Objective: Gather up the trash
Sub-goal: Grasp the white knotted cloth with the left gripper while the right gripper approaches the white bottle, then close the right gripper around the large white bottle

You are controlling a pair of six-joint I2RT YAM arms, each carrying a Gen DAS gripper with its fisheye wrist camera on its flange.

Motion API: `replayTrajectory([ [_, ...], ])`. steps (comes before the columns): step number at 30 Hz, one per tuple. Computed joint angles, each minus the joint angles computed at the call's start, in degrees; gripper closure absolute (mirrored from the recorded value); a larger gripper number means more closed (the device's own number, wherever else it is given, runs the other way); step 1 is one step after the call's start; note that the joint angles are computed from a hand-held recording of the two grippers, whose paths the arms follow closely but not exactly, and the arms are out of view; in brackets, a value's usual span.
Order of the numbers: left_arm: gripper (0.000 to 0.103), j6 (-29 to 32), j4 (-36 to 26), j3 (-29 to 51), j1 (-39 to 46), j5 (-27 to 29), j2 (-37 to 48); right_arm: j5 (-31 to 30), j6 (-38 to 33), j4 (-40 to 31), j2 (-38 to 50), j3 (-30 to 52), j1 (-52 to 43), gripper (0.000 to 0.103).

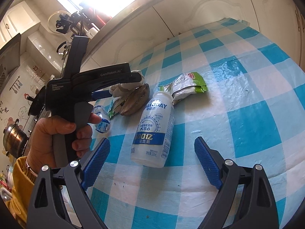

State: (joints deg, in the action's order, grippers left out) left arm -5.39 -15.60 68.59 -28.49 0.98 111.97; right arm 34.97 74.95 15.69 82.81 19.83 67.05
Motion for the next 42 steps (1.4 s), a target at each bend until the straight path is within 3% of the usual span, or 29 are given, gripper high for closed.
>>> replayTrajectory([
  [5,0.005,-1.05,1.06,-0.29,0.62,1.25,0.71,0.08,-0.86,-1.63,0.67,1.42,0.28,0.014],
  [9,0.010,-1.16,1.77,-0.82,0.51,0.97,0.61,-0.87,-0.75,-1.18,1.03,1.30,-0.32,0.031],
  [24,0.020,-1.26,5.03,-4.10,1.83,3.03,-1.55,-3.34,-1.43,-3.77,2.57,3.12,-2.15,0.056],
  [42,0.020,-0.93,9.35,-13.23,4.73,8.89,-11.93,-1.84,-2.52,-1.08,1.98,1.78,-1.29,0.057],
])
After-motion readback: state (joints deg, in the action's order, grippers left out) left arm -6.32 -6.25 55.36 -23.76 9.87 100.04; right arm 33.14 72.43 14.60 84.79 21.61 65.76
